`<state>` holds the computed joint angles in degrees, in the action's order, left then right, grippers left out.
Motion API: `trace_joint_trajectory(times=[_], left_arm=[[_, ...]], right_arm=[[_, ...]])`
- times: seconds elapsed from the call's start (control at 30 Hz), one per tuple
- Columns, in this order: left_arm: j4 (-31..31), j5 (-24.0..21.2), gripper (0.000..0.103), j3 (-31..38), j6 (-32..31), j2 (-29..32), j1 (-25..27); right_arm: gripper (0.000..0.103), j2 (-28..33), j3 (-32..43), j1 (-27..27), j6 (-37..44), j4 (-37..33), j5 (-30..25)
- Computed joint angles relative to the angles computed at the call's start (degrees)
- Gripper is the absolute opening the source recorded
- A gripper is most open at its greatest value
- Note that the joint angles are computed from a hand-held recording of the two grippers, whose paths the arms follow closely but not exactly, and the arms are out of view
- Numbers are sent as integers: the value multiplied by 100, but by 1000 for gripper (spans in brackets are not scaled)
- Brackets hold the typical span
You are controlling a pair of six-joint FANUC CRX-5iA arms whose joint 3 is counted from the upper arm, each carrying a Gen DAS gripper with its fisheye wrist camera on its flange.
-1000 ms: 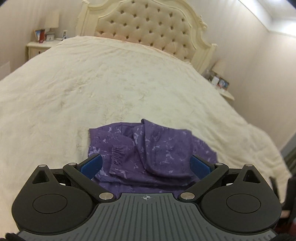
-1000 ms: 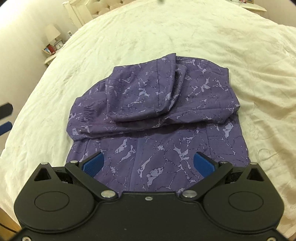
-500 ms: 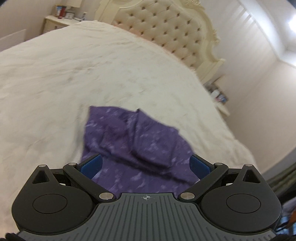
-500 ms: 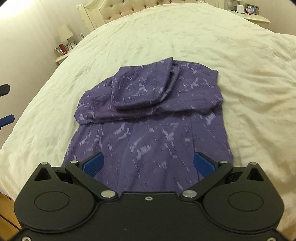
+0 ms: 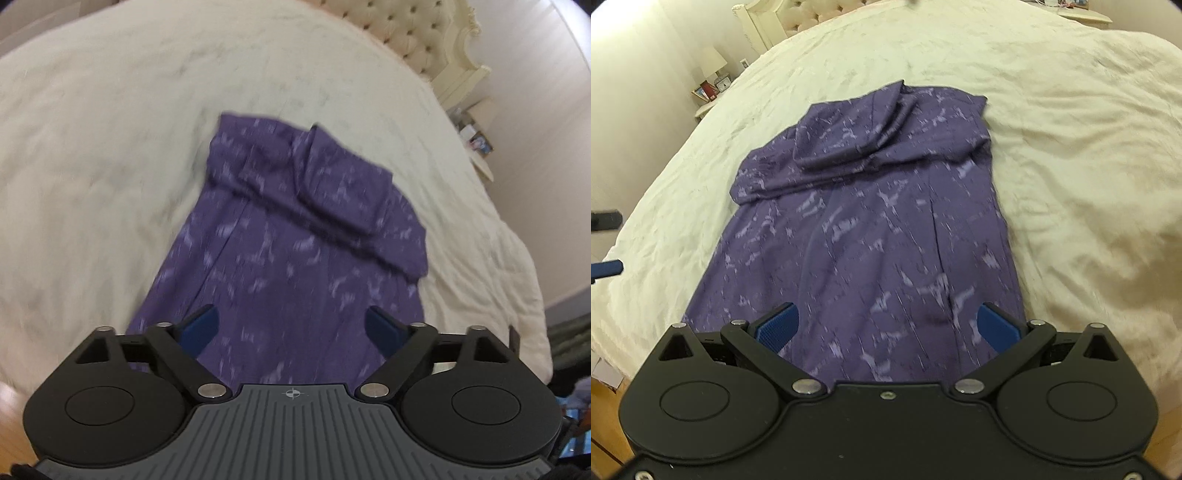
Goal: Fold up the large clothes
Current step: 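Move both tools back along the jacket toward the hem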
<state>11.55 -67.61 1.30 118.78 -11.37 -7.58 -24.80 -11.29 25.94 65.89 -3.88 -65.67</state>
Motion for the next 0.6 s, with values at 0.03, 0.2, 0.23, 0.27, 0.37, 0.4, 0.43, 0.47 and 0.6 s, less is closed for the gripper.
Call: trace_joint_trajectory(times=[0.03, 0.2, 0.23, 0.27, 0.37, 0.4, 0.43, 0.47, 0.6], left_arm=[[84, -9, 82, -108, -56, -45, 35], [356, 216, 80, -765, -105, -404, 172], [540, 408, 79, -1025, -251, -552, 255], [740, 594, 79, -1276, -410, -690, 338], [1203, 1044, 80, -1914, -830, -1062, 552], [1229, 1111, 80, -2027, -913, -1149, 592], [1198, 1189, 80, -2127, -1009, -1237, 615], [1110, 1201, 80, -2149, -1035, -1273, 618], [806, 1159, 81, -2294, -1214, -1430, 713]], right_arm=[[102, -37, -41, -3, -11, -14, -14], [102, -200, -272, -2, -52, -59, -74], [102, -213, -305, -21, -25, -91, -88], [102, -225, -337, -36, -9, -118, -95], [102, -237, -421, -61, 12, -161, -135], [102, -234, -446, -82, 48, -174, -150], [102, -236, -470, -88, 60, -183, -161], [102, -233, -491, -113, 80, -208, -174], [102, -179, -540, -227, 131, -280, -242]])
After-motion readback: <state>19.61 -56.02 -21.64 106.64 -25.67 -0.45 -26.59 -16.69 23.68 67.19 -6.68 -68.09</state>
